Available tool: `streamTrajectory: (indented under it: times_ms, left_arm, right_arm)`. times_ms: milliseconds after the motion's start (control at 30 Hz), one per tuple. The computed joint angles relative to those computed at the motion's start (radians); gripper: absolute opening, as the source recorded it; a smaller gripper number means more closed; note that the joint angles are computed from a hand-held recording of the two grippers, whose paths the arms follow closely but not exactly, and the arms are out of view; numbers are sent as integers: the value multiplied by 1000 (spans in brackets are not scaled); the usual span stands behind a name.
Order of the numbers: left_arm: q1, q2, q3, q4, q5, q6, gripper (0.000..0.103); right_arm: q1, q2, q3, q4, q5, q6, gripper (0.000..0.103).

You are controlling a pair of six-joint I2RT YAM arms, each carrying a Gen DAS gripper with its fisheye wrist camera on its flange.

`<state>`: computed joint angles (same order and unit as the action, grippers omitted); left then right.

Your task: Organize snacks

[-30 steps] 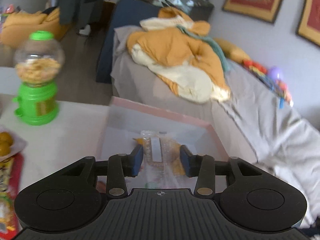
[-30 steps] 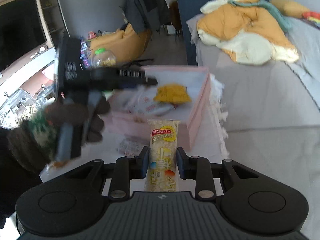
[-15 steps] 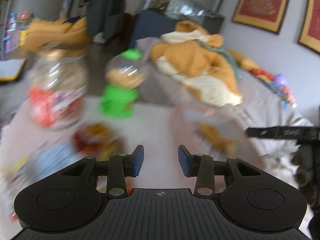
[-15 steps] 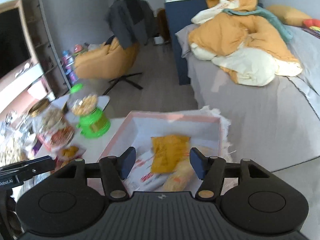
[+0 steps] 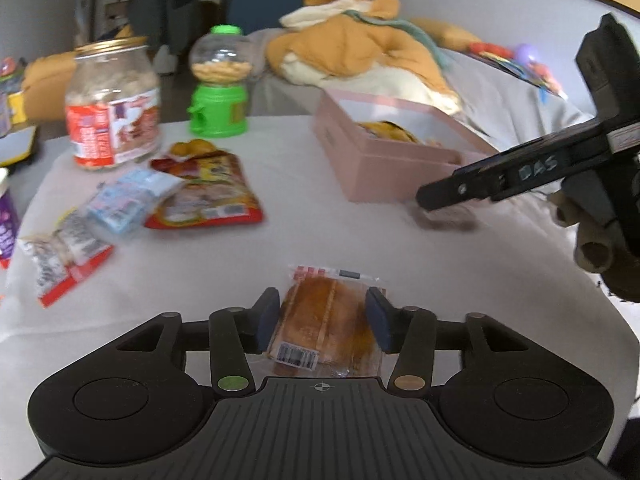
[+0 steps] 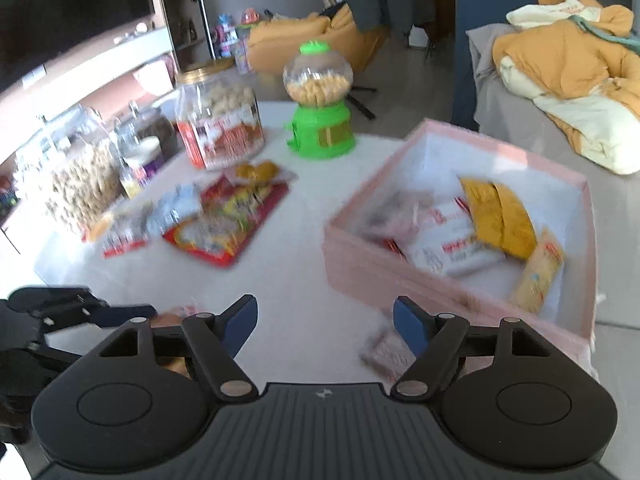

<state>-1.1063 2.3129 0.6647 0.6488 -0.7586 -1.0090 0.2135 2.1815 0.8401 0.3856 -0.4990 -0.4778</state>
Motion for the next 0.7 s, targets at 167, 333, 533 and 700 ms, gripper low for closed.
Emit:
streamTrajectory:
  times_ms: [167, 333, 533, 700]
  left_arm:
    - [-49, 60, 88, -101, -85, -104, 62]
    - [-46, 93, 111, -80, -105, -170, 63]
    - [-54, 98, 97, -50, -114, -188, 62]
    - [-55, 98, 108, -72, -116, -189, 63]
  right_arm:
    - [-74, 61, -31, 79, 46, -39, 76]
    - [-139, 120, 10, 100, 70, -33, 77]
    - [-126, 217, 98, 120, 88, 62, 85]
    - [-89, 162, 18, 53, -25, -54, 87]
